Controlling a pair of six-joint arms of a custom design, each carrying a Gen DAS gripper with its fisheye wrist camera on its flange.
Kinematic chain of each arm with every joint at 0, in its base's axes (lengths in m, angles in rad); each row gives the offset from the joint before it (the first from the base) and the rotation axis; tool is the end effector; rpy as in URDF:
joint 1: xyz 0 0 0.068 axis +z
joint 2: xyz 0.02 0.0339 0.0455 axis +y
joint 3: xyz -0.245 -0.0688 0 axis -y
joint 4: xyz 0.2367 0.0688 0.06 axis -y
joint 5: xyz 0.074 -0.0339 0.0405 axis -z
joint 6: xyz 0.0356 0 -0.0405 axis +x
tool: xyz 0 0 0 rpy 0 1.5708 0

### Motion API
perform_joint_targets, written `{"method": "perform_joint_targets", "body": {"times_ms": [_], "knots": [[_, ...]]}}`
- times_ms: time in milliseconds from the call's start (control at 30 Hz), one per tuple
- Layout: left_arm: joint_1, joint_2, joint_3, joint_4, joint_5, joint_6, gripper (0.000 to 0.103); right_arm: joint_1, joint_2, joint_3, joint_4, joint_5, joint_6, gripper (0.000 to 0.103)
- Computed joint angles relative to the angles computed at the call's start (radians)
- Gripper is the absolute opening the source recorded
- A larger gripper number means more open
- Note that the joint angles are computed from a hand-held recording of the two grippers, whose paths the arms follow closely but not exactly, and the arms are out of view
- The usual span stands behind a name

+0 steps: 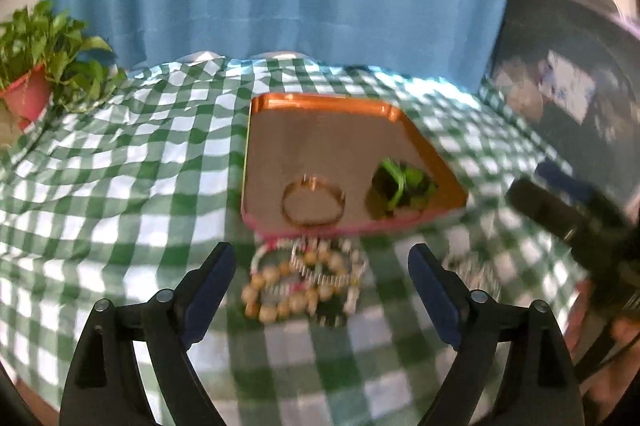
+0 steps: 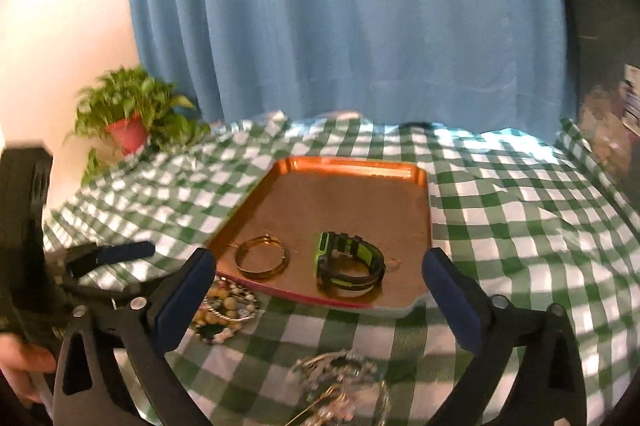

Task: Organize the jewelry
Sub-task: 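Reach the left gripper to the beaded bracelet while the right gripper reaches the pearl brooch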

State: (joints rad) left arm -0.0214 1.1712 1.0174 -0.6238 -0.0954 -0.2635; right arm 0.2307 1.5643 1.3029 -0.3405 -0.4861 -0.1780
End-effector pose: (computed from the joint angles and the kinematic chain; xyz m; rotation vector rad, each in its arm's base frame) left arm 0.2458 -0.0019 0.2855 -0.3295 2.3208 -0.0286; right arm 0.3365 0.0961 0.2956 -0.7035 2.0267 0.5568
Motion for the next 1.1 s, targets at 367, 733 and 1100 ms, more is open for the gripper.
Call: {"method": "perform_joint_targets", "body": {"times_ms": [367, 733, 1100], "knots": [[-0.002, -0.273, -0.172, -0.105, 0.031, -0.044, 0.088, -0.149, -0.161, -0.175, -0.248, -0.082, -0.183, 0.103], [0.104, -0.107, -0.166, 0.012, 0.096, 0.008, 0.071, -0.101, -0.039, -0.142, -0.239, -0.033, -0.238, 0.023], [0.205, 0.075, -0.123, 0.072, 0.156, 0.021, 0.026, -0.051, 0.042, -0.109, -0.299, -0.010, -0.240, 0.018]]}}
